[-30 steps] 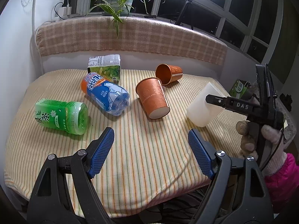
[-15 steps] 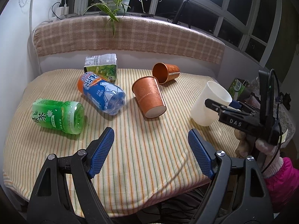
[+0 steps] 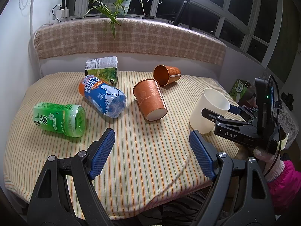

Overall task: Flip cup upright
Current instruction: 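Lower the upright white cup onto the table and open the right tool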

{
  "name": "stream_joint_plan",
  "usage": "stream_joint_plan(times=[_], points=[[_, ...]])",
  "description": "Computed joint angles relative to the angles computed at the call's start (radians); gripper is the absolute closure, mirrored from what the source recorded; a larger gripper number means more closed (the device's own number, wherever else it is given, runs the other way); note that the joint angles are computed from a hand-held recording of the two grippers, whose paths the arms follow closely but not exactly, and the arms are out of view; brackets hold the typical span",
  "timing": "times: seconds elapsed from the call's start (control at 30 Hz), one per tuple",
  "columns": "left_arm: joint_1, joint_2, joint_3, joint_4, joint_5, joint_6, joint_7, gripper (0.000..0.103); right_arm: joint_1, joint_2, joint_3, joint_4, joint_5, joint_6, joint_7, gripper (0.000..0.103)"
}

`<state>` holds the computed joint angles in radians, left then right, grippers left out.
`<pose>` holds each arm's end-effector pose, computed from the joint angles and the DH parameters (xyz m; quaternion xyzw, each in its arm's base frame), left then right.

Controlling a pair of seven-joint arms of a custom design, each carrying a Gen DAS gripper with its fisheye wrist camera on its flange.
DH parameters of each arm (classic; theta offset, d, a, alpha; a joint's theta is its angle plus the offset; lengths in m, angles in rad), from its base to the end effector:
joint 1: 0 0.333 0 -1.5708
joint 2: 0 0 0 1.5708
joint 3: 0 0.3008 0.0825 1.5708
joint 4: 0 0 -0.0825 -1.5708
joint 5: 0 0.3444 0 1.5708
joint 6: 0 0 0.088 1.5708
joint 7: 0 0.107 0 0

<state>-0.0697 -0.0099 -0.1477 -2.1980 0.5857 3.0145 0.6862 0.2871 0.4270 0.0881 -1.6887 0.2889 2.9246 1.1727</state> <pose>0.5178 -0.1563 0.4846 -0.6806 0.6058 -0.3391 0.2343 0.6367 0.2211 0.4525 -0.7865 0.4699 -0.2085 0.3421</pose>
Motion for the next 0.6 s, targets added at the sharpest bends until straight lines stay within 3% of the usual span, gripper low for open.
stream_joint_plan(times=[0.6], points=[[0.001,-0.003,0.0,-0.003,-0.012,0.001,0.011,0.019,0.008,0.008,-0.009,0.014,-0.021,-0.018,0.014,0.029]])
